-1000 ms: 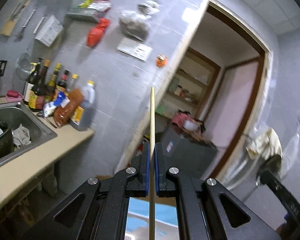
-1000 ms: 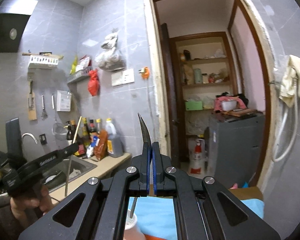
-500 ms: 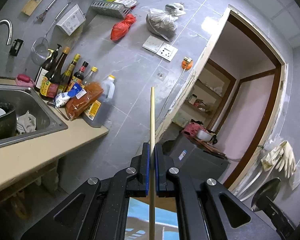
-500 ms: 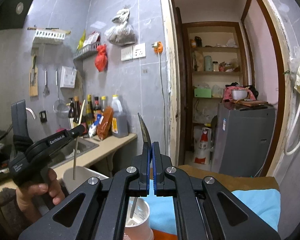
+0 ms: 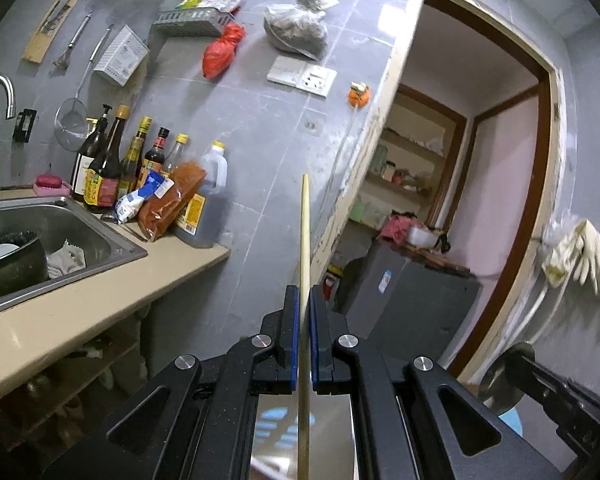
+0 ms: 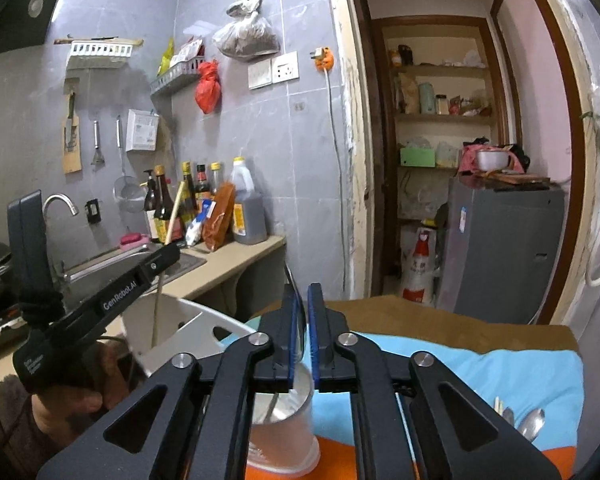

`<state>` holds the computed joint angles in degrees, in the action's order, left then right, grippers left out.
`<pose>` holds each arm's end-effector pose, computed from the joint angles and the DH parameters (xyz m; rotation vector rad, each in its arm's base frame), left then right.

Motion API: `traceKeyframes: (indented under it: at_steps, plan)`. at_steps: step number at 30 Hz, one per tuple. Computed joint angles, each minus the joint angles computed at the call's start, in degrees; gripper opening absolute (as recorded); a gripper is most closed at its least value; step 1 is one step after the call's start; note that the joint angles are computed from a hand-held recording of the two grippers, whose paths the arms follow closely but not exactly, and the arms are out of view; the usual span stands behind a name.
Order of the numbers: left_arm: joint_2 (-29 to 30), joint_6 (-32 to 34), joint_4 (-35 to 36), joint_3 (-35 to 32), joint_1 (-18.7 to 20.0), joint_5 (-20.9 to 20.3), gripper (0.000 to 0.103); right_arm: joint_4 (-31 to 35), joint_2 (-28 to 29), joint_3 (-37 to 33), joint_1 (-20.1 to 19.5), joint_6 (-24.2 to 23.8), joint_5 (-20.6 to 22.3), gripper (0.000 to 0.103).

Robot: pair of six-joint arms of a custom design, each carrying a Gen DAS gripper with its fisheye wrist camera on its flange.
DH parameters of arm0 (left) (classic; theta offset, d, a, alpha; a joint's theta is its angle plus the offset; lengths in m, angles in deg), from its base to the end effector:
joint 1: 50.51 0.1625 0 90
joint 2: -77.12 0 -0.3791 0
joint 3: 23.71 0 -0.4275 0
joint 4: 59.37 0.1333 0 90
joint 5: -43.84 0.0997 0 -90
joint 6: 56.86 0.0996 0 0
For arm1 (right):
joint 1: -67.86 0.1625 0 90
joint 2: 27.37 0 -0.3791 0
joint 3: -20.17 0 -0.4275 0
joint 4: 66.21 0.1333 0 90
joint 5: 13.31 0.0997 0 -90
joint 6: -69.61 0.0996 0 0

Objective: Organize utensils
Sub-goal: 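Lift the chopstick and spoon and carry both over the white caddy, then open the left tool dropping the chopstick while the right drops the spoon into the caddy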

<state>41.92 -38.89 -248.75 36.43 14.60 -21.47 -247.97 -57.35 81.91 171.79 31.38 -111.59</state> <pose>-0.1828 -0.8096 0.2725 0.4749 2.2358 -1.7393 0.3146 -0.7741 0.1640 0.9889 -2.2543 1.3507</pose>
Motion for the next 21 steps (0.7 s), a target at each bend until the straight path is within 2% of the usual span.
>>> traceKeyframes:
  at_steps: [2,5,9,13,15,17,19,21]
  plan:
    - [-0.98,-0.45,1.71,1.23,0.01,0.16,0.004,-0.02,-0.45,0.76,-0.06,0.25,0.32,0.017]
    - [-2.36,-1.13,3.46,3.06,-0.12,0.5,0.006,-0.04,-1.46,2.01,-0.23,1.46,1.05,0.018]
    - [-4.18,-3.02,4.66,5.47,-0.48,0.73,0.022,-0.45,-2.67,3.18,-0.26,2.91,1.75,0.025]
    - [-5.59,-3.75,4.96,7.09,-1.37,2.12,0.023,-2.06,-3.95,4.48,-0.17,3.99,2.3,0.037]
    - [-6.27,-3.24,4.68,7.99,-2.2,3.07,0.033,-3.52,-4.53,5.15,-0.08,4.56,2.1,0.048]
    - [-6.82,-2.47,4.36,8.73,-3.23,3.93,0.041,-5.97,-5.54,6.35,-0.17,5.61,2.09,0.065]
    - [-7.23,-2.07,4.5,9.24,-4.31,4.97,0.05,-7.92,-6.53,7.47,-0.25,6.0,1.47,0.071]
    - [-7.55,-1.93,4.81,9.69,-5.37,5.99,0.063,-9.8,-7.79,8.91,-0.4,6.38,0.73,0.077]
